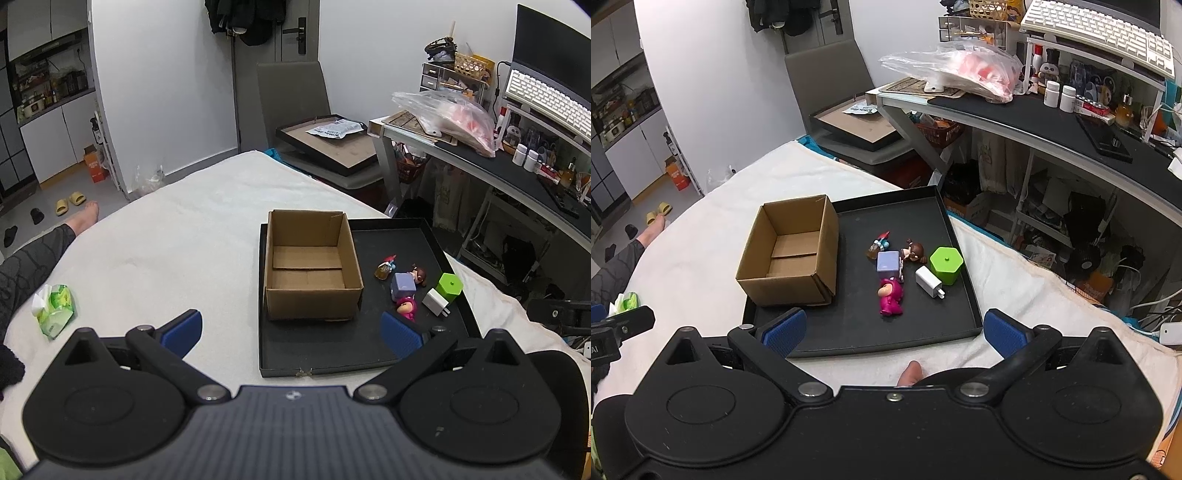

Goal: Organize rigid objects

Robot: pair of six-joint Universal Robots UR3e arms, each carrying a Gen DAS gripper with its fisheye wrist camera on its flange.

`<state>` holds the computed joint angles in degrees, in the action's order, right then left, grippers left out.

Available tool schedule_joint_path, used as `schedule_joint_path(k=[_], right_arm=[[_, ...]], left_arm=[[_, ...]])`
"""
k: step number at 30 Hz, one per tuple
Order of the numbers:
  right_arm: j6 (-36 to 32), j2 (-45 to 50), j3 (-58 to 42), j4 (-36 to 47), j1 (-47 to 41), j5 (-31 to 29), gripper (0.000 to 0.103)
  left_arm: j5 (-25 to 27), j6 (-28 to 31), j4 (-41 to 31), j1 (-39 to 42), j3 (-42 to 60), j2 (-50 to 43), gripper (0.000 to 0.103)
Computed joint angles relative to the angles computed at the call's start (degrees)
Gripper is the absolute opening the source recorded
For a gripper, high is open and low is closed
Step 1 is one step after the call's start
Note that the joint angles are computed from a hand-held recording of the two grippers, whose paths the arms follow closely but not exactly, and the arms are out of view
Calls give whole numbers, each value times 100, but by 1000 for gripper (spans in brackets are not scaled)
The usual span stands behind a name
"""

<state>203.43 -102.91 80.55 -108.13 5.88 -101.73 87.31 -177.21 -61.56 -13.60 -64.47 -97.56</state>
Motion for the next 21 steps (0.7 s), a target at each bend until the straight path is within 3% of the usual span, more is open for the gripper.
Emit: schedule_joint_path(k=[21], right_arm=[[-29,42,124,-134,-81,19,103]], left_arm=[[-13,-50,-58,-29,226,-300,102]])
